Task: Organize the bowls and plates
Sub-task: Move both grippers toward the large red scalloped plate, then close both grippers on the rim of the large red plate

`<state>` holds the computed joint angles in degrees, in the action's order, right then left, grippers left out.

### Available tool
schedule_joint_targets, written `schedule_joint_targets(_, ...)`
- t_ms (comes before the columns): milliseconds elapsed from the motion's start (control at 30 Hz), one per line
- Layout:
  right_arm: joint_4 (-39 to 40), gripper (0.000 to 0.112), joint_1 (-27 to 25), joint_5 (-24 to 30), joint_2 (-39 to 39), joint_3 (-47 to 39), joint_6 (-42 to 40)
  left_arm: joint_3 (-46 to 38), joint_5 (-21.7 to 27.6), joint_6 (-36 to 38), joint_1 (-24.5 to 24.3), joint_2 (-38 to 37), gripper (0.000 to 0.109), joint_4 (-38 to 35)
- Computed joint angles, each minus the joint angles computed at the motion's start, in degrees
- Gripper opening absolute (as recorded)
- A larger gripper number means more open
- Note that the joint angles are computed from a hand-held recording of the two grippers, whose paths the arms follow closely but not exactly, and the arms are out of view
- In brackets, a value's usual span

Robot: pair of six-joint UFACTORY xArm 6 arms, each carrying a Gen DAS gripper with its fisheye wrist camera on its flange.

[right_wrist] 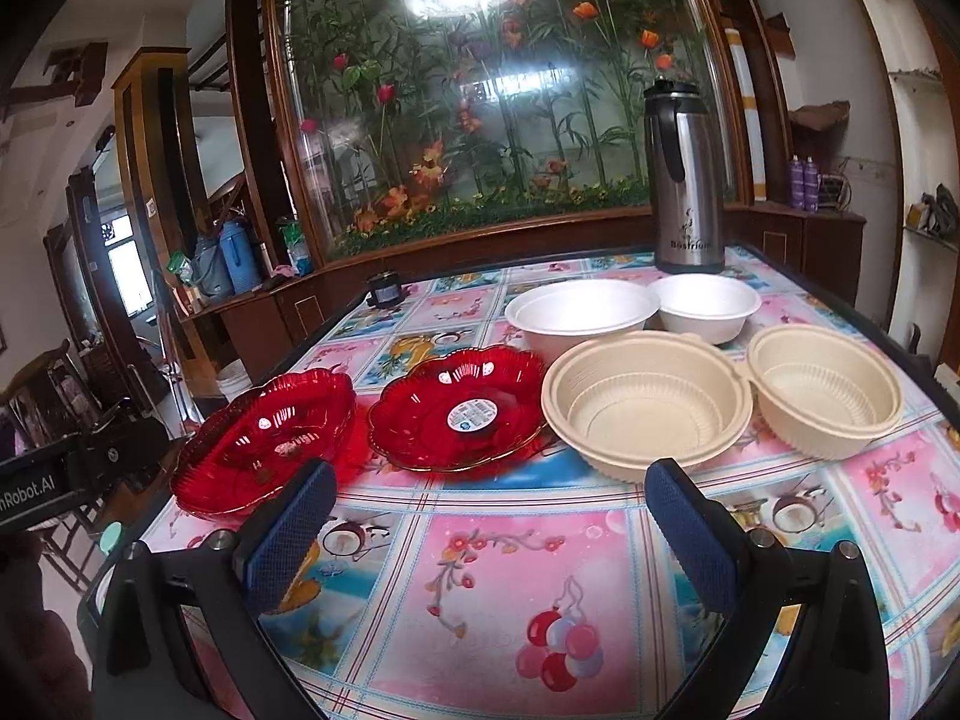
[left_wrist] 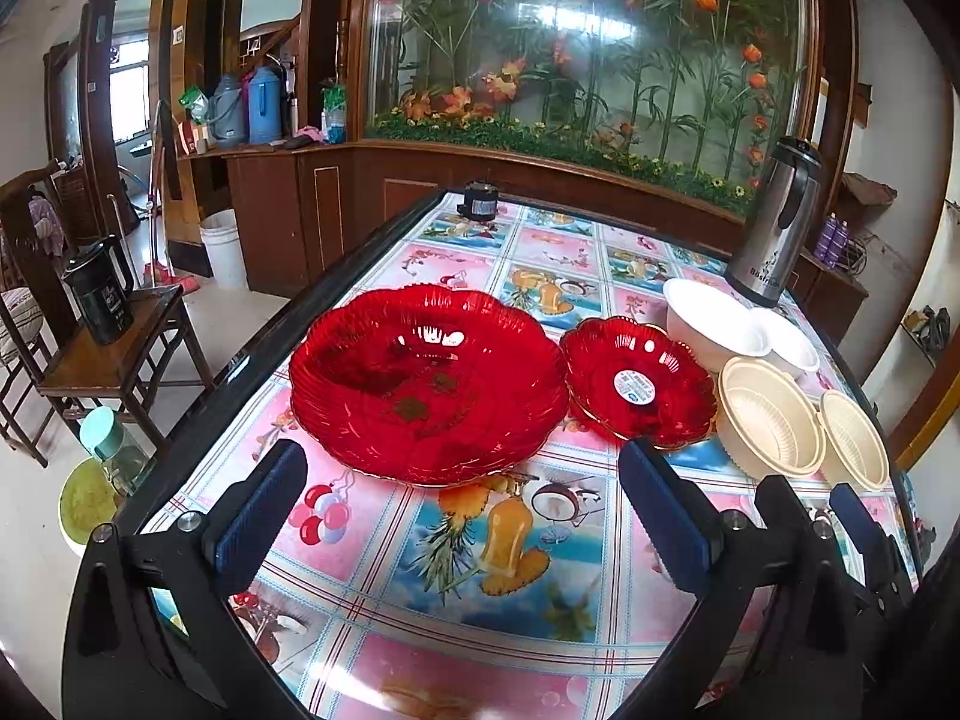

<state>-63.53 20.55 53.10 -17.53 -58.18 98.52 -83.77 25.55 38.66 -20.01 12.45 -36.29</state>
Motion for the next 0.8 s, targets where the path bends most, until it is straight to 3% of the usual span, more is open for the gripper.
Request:
schedule_joint_targets(300, 2.7, 0.103, -3.7, -7.6, 2.4, -1.3, 0.4, -2.4, -0.2, -2.5, 0.9, 2.7, 0.103, 3.2)
schedule_joint_targets(567, 11.2, 0.103, -6.1, -15.1, 12.9, -11.1, -5.8, -11.6, 3.1, -9.2, 5.7, 10.0, 0.103, 9.5)
schedule_joint_targets(633, 13.0, 0.103, -6.2, -16.1, 15.2, -13.0, -6.0, -17.4, 7.0, -12.1, 7.4, 13.9, 0.103, 12.3)
schedule_joint_targets(800, 19.3, 0.102, -6.4, -15.1, 20.1, -18.2, -7.3, -41.3, 25.5, -17.5, 10.6, 28.1, 0.103, 12.3)
